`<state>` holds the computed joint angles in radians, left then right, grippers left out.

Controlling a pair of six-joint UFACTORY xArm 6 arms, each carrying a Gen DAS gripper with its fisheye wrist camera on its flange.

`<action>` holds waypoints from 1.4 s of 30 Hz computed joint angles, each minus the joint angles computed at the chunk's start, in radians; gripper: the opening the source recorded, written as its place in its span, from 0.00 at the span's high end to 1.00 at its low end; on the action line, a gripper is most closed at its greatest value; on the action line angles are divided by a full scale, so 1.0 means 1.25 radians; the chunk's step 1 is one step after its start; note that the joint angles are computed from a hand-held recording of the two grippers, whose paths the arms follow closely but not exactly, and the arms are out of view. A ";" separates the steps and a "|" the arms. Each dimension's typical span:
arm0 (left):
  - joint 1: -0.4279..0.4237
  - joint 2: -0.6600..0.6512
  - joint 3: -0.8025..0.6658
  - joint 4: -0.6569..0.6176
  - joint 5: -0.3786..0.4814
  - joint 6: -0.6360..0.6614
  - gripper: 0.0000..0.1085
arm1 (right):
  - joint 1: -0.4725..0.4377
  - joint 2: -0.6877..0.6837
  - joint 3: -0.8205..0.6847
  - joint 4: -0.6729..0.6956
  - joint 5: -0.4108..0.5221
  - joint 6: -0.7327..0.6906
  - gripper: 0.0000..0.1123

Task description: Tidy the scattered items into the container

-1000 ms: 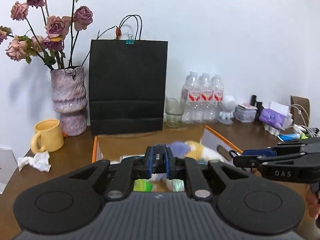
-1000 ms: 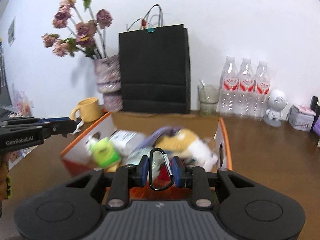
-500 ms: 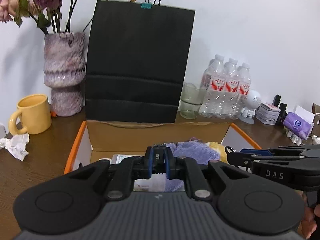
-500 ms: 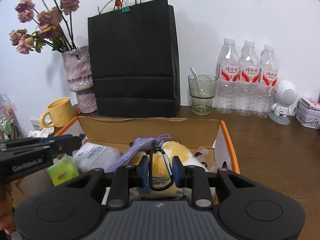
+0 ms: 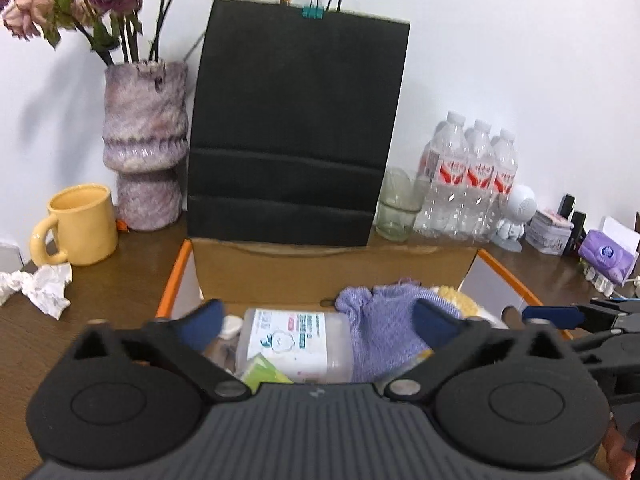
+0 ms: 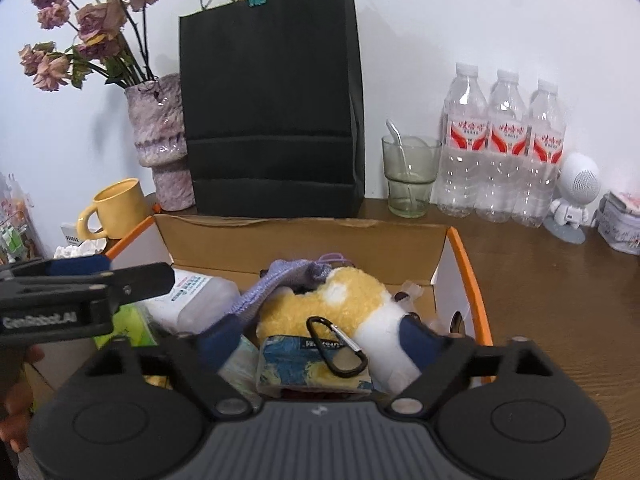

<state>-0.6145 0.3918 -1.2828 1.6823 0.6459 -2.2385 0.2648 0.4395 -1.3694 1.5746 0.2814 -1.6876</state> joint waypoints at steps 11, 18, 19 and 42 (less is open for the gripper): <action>-0.003 -0.034 0.024 0.024 -0.003 -0.038 0.05 | 0.010 -0.032 0.028 -0.018 -0.034 0.019 0.08; -0.032 -0.059 0.043 -0.061 0.034 0.013 0.05 | 0.012 -0.067 0.066 -0.046 -0.051 0.065 0.08; -0.038 -0.068 0.052 -0.070 0.041 0.014 0.05 | 0.013 -0.077 0.076 -0.038 -0.053 0.059 0.08; -0.255 -0.273 0.239 -0.208 0.216 0.023 0.05 | 0.005 -0.508 0.470 0.136 -0.041 -0.120 0.08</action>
